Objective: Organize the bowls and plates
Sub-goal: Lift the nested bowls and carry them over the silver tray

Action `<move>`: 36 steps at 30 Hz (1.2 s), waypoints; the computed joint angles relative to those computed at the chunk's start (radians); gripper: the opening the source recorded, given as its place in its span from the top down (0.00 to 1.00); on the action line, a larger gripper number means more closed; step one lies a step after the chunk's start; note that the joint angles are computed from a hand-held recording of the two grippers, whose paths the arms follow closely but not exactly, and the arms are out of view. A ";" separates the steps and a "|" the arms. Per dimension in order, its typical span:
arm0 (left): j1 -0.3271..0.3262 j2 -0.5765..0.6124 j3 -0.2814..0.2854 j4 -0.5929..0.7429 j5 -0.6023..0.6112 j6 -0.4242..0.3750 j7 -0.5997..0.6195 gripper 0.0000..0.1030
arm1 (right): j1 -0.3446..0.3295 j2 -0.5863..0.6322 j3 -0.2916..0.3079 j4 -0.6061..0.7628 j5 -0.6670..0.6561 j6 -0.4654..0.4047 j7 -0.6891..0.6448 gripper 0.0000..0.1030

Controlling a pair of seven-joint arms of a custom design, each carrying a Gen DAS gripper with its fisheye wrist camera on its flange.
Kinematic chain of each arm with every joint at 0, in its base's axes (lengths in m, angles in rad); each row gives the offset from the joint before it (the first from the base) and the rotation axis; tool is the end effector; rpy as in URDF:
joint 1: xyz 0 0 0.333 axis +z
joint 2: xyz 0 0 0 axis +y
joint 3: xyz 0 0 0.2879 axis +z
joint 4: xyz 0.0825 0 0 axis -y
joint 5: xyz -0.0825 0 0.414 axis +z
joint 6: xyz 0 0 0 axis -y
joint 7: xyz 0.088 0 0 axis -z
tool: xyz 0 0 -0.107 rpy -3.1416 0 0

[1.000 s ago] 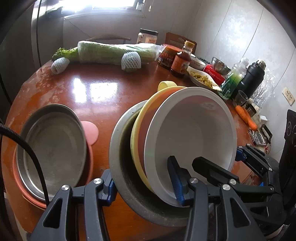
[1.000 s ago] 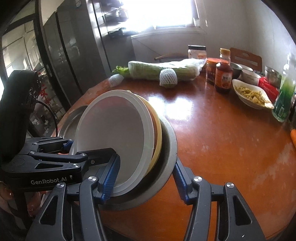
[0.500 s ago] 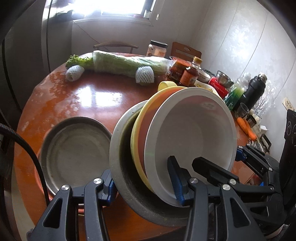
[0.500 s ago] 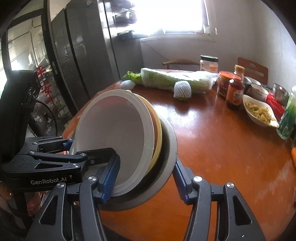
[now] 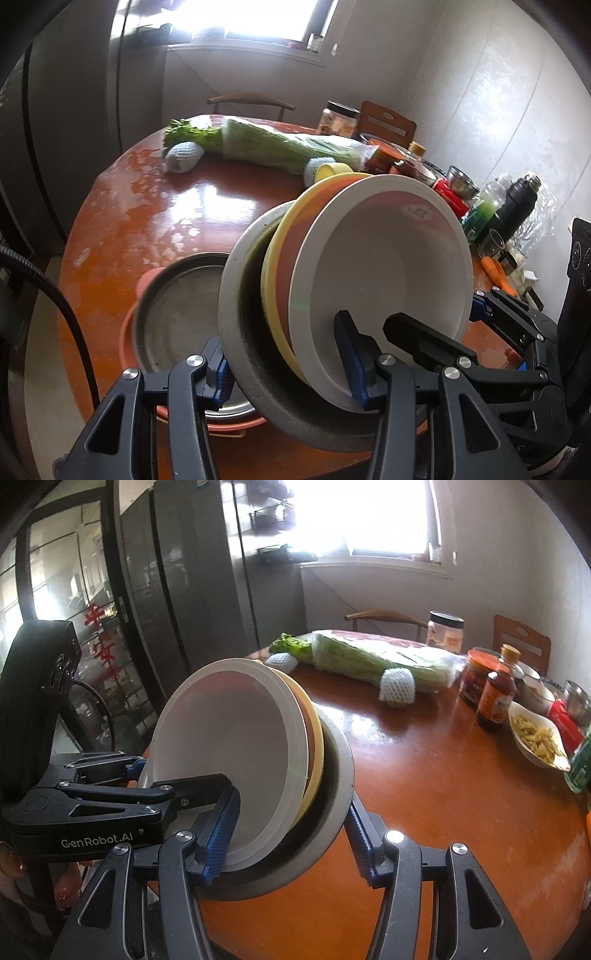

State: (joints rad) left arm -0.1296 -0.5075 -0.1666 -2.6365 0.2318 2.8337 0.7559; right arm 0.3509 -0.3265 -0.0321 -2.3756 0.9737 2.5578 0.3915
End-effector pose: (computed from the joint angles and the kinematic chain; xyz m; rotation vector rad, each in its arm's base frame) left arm 0.4402 -0.1462 0.4457 -2.1329 1.5498 -0.8473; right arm 0.4952 0.1504 0.4584 -2.1229 0.8679 -0.2121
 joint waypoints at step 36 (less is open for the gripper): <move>0.065 -0.092 0.060 -0.184 -0.051 0.066 0.047 0.53 | 0.070 0.120 0.087 0.050 -0.063 0.050 0.059 0.43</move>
